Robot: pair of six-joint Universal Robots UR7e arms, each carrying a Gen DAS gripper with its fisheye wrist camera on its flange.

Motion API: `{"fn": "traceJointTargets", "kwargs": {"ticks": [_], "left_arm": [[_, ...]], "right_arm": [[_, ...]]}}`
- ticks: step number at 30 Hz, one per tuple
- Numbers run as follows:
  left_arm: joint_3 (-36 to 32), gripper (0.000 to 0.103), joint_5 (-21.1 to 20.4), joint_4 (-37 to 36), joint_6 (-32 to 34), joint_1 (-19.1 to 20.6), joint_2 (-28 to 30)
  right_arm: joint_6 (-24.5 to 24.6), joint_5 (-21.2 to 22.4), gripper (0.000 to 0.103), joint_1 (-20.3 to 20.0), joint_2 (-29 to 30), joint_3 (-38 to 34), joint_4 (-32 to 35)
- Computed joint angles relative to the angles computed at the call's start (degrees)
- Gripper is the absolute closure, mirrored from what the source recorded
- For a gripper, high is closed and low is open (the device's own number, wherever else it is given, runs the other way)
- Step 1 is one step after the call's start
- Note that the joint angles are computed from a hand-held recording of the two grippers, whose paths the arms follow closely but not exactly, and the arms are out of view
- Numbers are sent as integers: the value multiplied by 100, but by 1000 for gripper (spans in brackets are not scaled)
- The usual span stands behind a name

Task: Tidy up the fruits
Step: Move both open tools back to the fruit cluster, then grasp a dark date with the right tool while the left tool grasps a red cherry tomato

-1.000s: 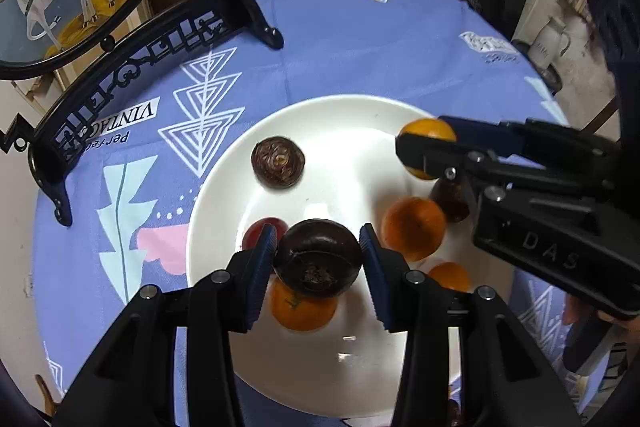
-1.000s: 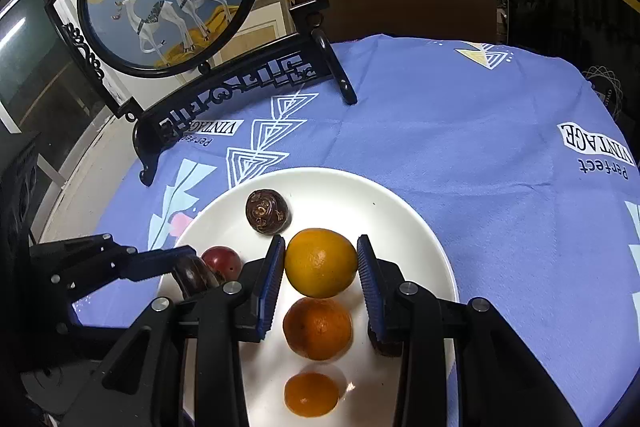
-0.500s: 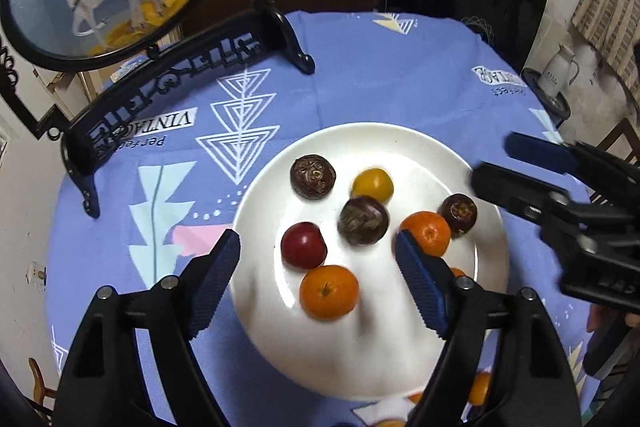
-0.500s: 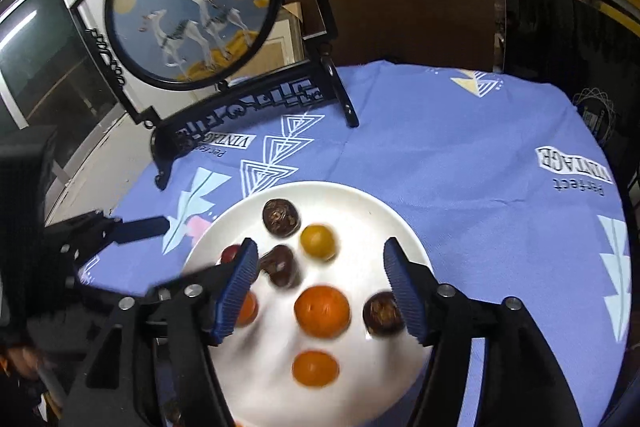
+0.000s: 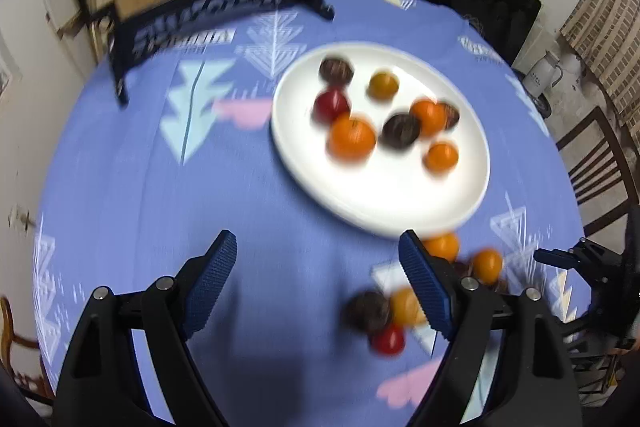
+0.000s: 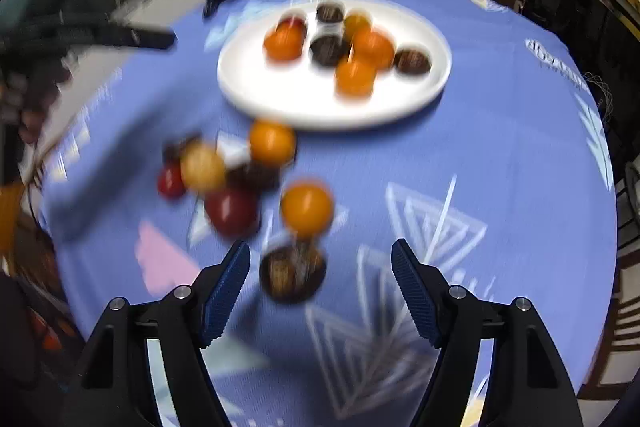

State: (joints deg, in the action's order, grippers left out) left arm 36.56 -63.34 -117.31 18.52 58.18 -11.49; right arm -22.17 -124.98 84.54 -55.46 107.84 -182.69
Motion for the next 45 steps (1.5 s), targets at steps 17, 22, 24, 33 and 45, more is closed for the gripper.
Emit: {"fn": "traceJointTargets", "kwargs": {"ticks": [17,22,24,33,45], "left_arm": [[2138,22,-78,-322,-106,49,-956],[2140,22,-5,-349,-64,17,-786],[2105,22,30,-356,-38,9,-724],[1673,55,20,-22,-321,48,-432],[2278,76,-223,-530,-1,-42,-960]], "right_arm": [[-206,-631,30,87,548,-226,-169],[-52,-567,59,47,504,-179,-74],[33,-601,59,79,478,-189,40],[458,-241,59,54,223,-30,185],[658,8,59,108,64,173,-19]]}}
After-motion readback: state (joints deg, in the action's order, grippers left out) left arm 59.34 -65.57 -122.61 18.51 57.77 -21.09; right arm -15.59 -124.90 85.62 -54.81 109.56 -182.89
